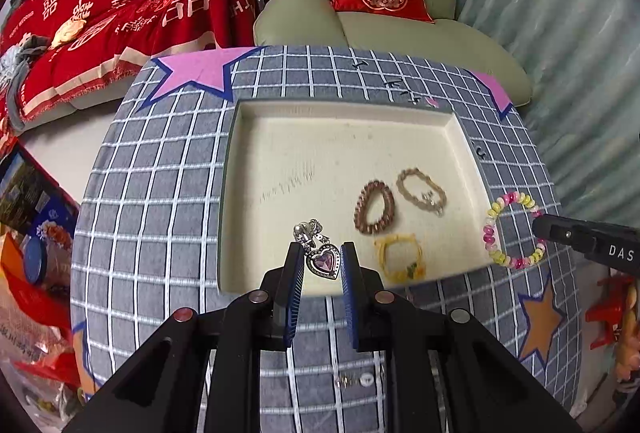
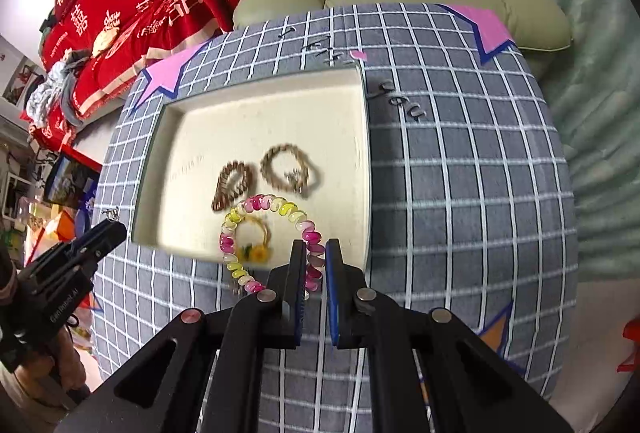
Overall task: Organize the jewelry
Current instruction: 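Carry the heart pendant and beaded bracelet over the cream tray with both grippers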
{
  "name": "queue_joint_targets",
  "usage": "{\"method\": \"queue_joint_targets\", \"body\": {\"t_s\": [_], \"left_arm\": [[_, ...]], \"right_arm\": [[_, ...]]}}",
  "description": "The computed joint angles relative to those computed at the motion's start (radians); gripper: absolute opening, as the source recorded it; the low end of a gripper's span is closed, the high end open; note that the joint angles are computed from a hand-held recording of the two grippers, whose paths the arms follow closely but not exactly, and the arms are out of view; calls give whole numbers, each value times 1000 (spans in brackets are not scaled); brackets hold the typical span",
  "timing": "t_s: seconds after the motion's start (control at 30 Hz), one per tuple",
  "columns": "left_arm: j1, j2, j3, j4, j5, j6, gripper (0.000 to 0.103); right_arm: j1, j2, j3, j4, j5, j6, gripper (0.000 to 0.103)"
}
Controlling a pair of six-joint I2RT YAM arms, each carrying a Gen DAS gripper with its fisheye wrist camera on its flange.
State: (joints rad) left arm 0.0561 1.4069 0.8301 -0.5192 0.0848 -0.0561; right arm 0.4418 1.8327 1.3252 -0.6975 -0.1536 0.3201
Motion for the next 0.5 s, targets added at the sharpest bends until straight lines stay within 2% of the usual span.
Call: {"method": "queue_joint_targets", "body": {"t_s": [0.5], "left_arm": [[-37, 290, 142, 109, -61, -26, 28]], "right_arm": [[-25, 326, 347, -52, -64, -4, 10]]}}
